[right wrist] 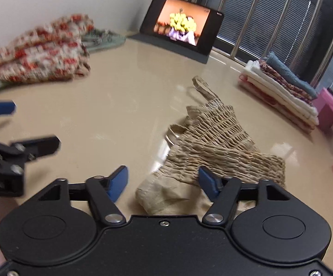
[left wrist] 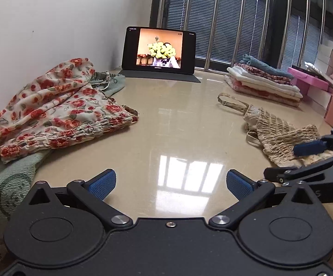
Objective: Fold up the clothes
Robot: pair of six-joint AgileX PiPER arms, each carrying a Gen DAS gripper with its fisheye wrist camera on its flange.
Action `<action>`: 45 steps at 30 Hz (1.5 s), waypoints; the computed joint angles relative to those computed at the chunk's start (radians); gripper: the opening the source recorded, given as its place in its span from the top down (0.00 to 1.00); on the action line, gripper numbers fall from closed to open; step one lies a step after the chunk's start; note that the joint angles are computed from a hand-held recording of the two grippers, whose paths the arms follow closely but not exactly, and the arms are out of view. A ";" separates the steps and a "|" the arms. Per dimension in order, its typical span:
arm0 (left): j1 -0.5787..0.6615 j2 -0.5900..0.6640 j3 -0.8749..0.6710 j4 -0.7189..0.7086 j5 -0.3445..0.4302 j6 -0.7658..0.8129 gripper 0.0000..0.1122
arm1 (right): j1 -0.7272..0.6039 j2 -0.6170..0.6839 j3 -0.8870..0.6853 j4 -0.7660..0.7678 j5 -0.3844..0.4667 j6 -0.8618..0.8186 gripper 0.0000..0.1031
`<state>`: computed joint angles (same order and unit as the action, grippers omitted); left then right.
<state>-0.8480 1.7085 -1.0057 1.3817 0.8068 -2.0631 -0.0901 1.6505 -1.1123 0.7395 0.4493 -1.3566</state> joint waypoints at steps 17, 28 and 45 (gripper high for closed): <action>-0.054 0.012 -0.073 -0.022 -0.068 0.128 0.08 | -0.395 -0.060 -0.185 0.283 0.381 -0.082 0.97; -0.095 0.166 -0.332 -0.233 -0.084 0.444 0.08 | -0.740 0.096 -0.274 0.357 0.498 -0.054 0.97; -0.120 0.478 -0.812 -0.381 0.129 0.785 0.81 | -0.833 0.246 -0.343 0.493 0.632 -0.163 0.97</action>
<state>-0.9681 2.1864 -1.8180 1.0006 0.9358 -1.2783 -0.9235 1.8969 -1.4552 1.2323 1.0814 -1.5194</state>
